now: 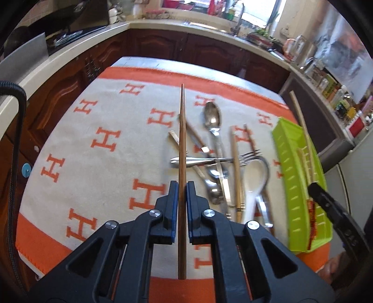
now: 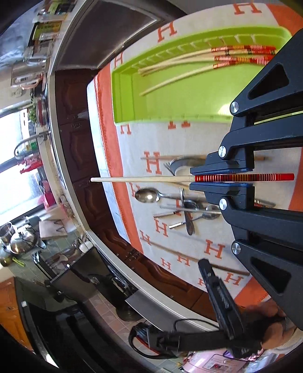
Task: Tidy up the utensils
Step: 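Carry the chopstick with the right tool toward the green tray while the left tool grasps another, then lower both held chopsticks into the green tray and open both tools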
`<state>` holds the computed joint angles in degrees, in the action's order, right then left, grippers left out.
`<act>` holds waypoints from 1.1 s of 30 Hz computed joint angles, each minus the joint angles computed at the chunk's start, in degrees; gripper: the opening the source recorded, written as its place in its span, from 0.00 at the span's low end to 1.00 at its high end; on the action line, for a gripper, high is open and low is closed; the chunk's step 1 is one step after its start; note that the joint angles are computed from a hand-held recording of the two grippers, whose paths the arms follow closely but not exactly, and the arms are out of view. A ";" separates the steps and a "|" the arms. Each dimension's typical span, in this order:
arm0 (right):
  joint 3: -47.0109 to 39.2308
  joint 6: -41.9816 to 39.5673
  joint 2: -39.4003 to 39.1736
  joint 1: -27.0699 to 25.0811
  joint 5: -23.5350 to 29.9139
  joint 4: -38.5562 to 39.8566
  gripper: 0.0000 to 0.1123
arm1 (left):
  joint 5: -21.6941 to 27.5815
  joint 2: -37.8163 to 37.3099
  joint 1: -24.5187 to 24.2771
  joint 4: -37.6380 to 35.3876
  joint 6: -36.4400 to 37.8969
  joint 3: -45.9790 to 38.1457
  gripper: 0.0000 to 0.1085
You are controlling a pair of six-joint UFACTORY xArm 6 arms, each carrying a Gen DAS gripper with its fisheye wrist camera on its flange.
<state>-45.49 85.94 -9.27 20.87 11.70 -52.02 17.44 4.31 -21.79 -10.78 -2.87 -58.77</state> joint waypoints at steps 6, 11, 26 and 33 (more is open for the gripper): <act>7.04 3.11 -7.72 -3.01 1.27 -0.88 0.05 | 2.09 -2.08 -5.95 -5.70 6.74 -1.82 0.04; 12.65 -0.82 -14.19 -5.67 3.84 2.83 0.05 | 6.35 1.53 -11.05 -8.79 9.46 -8.27 0.04; 18.43 -23.58 -19.11 -13.87 5.23 20.32 0.05 | 13.38 16.27 -18.44 -8.72 4.28 -24.78 0.04; 16.80 -24.47 -15.38 -13.05 3.77 22.38 0.11 | 15.46 16.32 -17.05 -8.90 5.20 -23.89 0.12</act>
